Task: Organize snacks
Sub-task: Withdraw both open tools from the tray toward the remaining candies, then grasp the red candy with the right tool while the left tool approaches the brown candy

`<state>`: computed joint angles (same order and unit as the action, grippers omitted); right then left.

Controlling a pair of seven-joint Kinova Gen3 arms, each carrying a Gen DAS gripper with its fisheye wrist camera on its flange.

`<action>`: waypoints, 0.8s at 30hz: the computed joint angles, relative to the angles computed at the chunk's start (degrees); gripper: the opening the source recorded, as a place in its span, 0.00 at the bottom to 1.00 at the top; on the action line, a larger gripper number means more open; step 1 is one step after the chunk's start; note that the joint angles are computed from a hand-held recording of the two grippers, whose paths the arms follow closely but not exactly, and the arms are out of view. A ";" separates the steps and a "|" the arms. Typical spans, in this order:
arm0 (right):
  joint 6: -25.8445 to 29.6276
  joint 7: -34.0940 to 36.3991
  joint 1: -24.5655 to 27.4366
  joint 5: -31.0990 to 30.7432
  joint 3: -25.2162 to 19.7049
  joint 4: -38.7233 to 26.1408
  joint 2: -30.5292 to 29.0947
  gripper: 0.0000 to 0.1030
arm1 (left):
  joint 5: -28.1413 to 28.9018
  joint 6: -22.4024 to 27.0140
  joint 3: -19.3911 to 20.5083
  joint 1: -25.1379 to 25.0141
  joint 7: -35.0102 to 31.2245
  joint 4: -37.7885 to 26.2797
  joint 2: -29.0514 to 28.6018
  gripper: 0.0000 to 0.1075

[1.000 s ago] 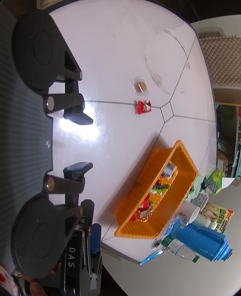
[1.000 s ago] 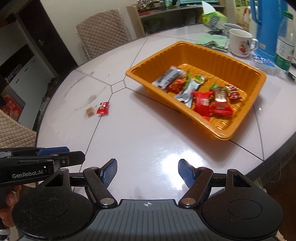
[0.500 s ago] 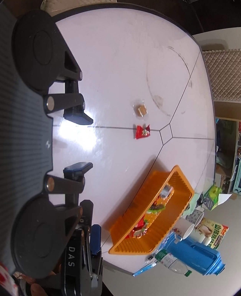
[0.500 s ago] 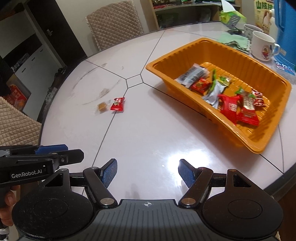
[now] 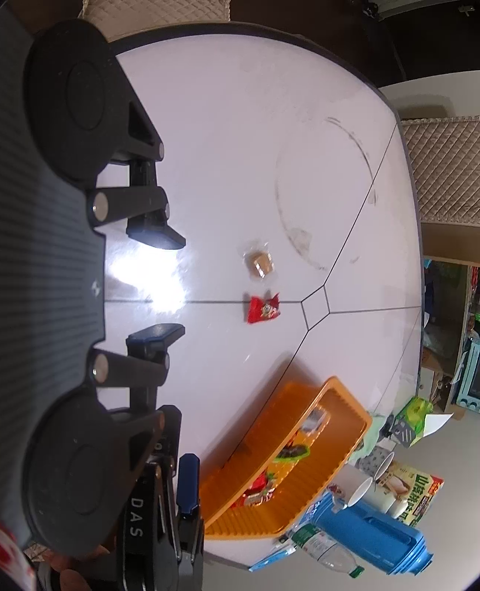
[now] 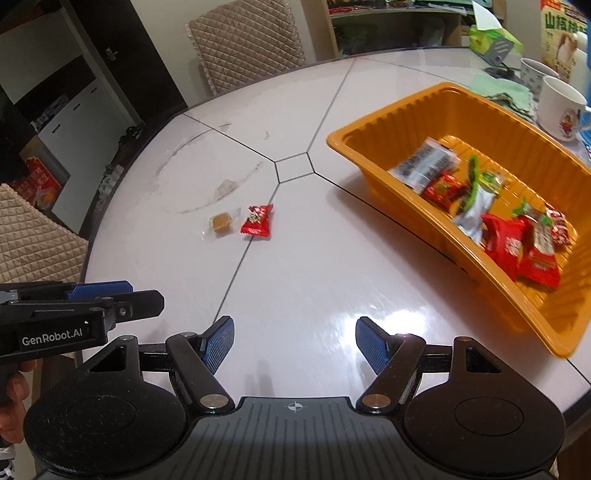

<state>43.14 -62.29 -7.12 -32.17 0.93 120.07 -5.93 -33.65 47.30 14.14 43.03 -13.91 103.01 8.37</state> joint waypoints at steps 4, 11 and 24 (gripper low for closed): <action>-2.16 2.18 -0.68 -1.88 -0.33 0.10 1.25 0.70 | -0.70 -0.85 -0.64 -0.71 -0.19 0.51 0.27 0.37; -5.13 5.93 -0.88 -5.82 -1.54 -0.90 4.54 0.70 | -2.63 -1.54 -2.07 -1.32 0.20 0.60 1.74 0.37; -11.68 14.54 -0.43 -12.91 -5.94 -2.74 10.76 0.59 | -2.78 -4.17 -5.01 -3.48 -1.32 0.33 4.19 0.37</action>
<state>31.46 -47.75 -7.55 -45.09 -5.00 117.33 4.83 -36.43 43.13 9.13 39.55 -15.23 103.33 12.56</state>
